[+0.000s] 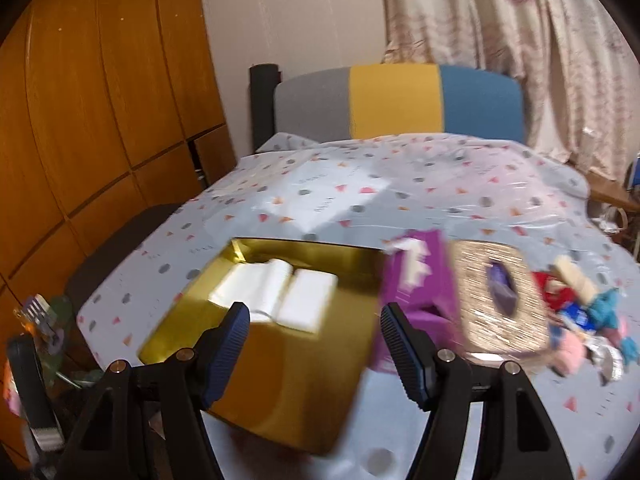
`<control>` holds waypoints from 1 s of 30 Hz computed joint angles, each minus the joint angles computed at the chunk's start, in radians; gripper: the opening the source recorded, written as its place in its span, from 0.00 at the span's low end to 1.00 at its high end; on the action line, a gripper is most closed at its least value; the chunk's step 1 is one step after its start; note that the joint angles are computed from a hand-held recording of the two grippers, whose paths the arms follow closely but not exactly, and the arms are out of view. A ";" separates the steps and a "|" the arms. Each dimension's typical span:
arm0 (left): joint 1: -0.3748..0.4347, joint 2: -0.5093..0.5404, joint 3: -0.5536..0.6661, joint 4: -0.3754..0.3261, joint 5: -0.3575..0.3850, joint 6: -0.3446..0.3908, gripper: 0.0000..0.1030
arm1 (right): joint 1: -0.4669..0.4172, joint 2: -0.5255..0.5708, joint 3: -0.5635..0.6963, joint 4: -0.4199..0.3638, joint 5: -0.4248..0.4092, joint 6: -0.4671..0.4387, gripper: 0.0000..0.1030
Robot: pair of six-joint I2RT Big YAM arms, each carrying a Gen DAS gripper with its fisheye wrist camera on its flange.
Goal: Organize soft objects
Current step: 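Move the right tool to the blue plush bear and grasp it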
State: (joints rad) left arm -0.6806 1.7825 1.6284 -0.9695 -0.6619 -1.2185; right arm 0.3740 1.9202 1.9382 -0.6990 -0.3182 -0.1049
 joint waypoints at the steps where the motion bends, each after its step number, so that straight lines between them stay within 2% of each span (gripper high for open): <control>1: -0.003 0.004 0.006 0.003 0.003 0.007 0.99 | -0.014 -0.019 -0.032 0.012 0.003 -0.002 0.67; 8: -0.034 0.056 0.086 0.039 0.034 0.109 0.99 | -0.144 -0.102 -0.200 0.056 0.018 0.059 0.67; 13: -0.058 0.111 0.168 0.078 0.077 0.210 1.00 | -0.239 -0.079 -0.226 0.014 0.061 0.108 0.67; 19: -0.079 0.201 0.308 0.086 0.143 0.331 1.00 | -0.332 -0.005 -0.196 -0.062 0.117 0.087 0.67; 21: -0.082 0.232 0.355 0.082 0.178 0.363 1.00 | -0.364 0.013 -0.184 -0.062 0.111 0.082 0.67; 24: -0.087 0.288 0.436 0.052 0.221 0.388 1.00 | -0.402 0.047 -0.127 -0.061 0.099 0.067 0.67; 26: -0.088 0.317 0.480 0.028 0.242 0.392 1.00 | -0.419 0.084 -0.052 -0.089 0.097 0.041 0.67; 28: -0.091 0.353 0.537 -0.010 0.263 0.384 1.00 | -0.433 0.160 0.092 -0.184 0.082 0.021 0.67; 30: -0.092 0.370 0.562 -0.023 0.278 0.376 1.00 | -0.444 0.227 0.228 -0.247 0.089 0.035 0.67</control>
